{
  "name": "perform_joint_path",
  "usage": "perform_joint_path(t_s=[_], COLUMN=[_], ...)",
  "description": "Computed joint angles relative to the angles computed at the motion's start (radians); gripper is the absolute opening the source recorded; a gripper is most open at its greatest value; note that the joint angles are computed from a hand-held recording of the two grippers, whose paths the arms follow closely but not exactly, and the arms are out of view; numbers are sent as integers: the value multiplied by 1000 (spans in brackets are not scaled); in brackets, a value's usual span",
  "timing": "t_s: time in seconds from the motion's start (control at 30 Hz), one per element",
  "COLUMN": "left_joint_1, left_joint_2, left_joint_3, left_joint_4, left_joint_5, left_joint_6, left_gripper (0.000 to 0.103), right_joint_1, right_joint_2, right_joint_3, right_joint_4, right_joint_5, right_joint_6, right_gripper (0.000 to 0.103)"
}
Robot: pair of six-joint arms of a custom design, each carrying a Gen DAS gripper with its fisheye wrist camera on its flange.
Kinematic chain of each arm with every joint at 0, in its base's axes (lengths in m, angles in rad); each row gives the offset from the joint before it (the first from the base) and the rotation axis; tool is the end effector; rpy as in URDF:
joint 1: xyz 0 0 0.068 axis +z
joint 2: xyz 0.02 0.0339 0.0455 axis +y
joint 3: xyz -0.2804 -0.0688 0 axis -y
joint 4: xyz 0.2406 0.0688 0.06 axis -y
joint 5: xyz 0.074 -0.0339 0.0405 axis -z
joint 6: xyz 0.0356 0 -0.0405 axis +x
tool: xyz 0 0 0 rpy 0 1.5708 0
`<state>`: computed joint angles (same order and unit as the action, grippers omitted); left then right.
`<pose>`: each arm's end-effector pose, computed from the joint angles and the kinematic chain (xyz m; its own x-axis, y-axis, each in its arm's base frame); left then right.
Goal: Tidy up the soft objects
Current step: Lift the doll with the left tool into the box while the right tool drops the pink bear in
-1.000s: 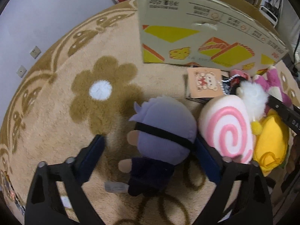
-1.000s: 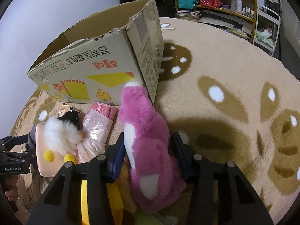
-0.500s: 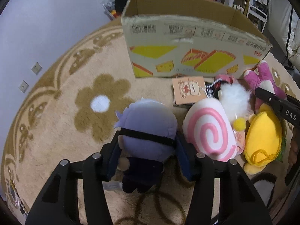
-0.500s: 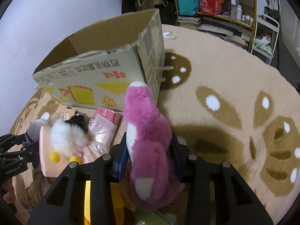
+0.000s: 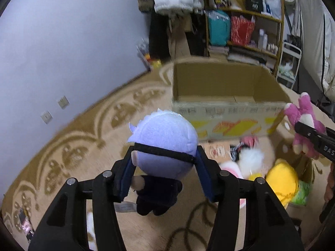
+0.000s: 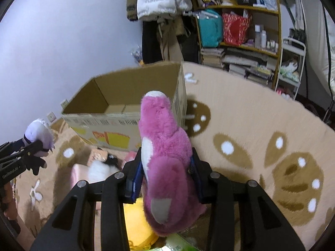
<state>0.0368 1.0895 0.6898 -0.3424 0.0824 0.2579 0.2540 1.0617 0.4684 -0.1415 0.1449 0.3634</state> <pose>0.2158 0.0050 0.2497 -0.6469 0.2305 -0.7269 0.1954 0.9715 0.1342 0.1924 0.0446 0.2003 -0.6581 0.1925 -0.7279 0.0952 0.9803 0.1732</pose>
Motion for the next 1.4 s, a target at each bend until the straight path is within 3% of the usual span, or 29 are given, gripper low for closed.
perform_joint_path(t_s=[0.17,0.57,0.9,1.4], left_joint_1=[4,30,10,-129], left_joint_2=[-21,27,152,261], left_joint_3=[32,164,278,283], left_joint_4=[15,70,138,252], left_joint_5=[6,12,9,14], left_joint_6=[-8,-9,-13,-69], left_gripper=[54,54,54,55], right_joint_1=[22,90,47,16], right_joint_2=[-48,21,132,304], right_joint_3=[42,170,235,371], right_joint_4=[-43,-53,-6,59], right_joint_5=[42,158,144,120], right_joint_6=[-14,-72,-150,-183], right_gripper=[42,42,42,42])
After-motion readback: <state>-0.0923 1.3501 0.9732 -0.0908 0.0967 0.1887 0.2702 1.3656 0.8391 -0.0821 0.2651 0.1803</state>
